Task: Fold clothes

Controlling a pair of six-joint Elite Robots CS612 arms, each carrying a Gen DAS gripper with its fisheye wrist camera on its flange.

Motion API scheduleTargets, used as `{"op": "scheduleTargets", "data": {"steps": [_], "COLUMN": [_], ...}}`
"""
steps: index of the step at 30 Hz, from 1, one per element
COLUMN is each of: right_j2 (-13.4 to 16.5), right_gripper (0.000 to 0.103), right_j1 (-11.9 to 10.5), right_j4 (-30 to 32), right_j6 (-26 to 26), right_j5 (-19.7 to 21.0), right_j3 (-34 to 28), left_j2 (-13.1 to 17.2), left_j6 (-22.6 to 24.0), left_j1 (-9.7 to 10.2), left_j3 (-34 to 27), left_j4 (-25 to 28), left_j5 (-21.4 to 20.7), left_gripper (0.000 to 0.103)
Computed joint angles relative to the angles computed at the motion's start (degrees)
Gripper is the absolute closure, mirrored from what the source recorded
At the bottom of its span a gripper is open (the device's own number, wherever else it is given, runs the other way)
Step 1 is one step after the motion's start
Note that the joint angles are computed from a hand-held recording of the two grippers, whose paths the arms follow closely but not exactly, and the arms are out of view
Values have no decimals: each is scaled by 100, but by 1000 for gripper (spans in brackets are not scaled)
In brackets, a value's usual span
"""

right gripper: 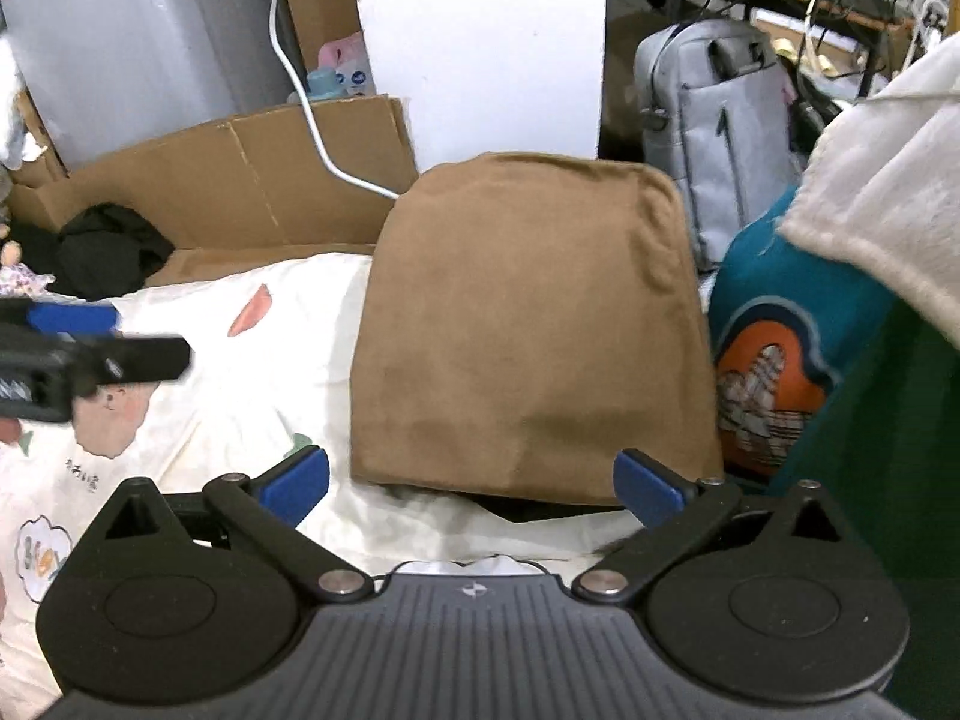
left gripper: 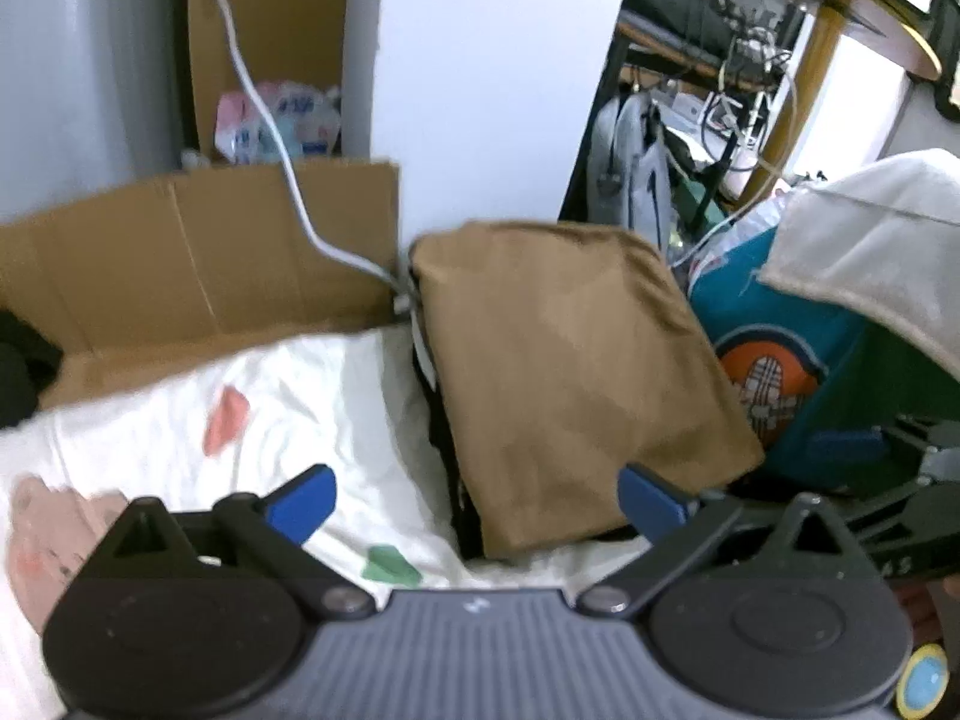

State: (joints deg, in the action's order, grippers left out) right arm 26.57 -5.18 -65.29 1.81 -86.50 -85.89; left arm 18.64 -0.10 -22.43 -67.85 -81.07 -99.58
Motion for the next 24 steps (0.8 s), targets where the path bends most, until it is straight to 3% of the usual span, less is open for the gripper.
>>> {"op": "scheduleTargets", "data": {"steps": [4, 8, 13, 17, 24], "right_j2": [-113, -296, -446, -555, -741], "right_gripper": [0, 0, 0, 0, 0], "right_j1": [28, 3, 43, 157, 277], "right_j4": [169, 527, 792, 745, 708], "right_j6": [156, 989, 1359, 1179, 839], "right_j5": [-17, 293, 376, 72, -65], "right_j3": [-54, -142, -254, -303, -317], "left_j2": [-162, -308, -474, -577, -573], "left_j6": [61, -78, -247, -560, -737], "left_j1": [-32, -19, 33, 84, 171], "left_j3": [-24, -39, -29, -95, -490], "left_j4": [276, 635, 965, 1158, 1429], "left_j5": [239, 364, 507, 639, 575], "left_gripper": [1, 1, 0, 0, 0]}}
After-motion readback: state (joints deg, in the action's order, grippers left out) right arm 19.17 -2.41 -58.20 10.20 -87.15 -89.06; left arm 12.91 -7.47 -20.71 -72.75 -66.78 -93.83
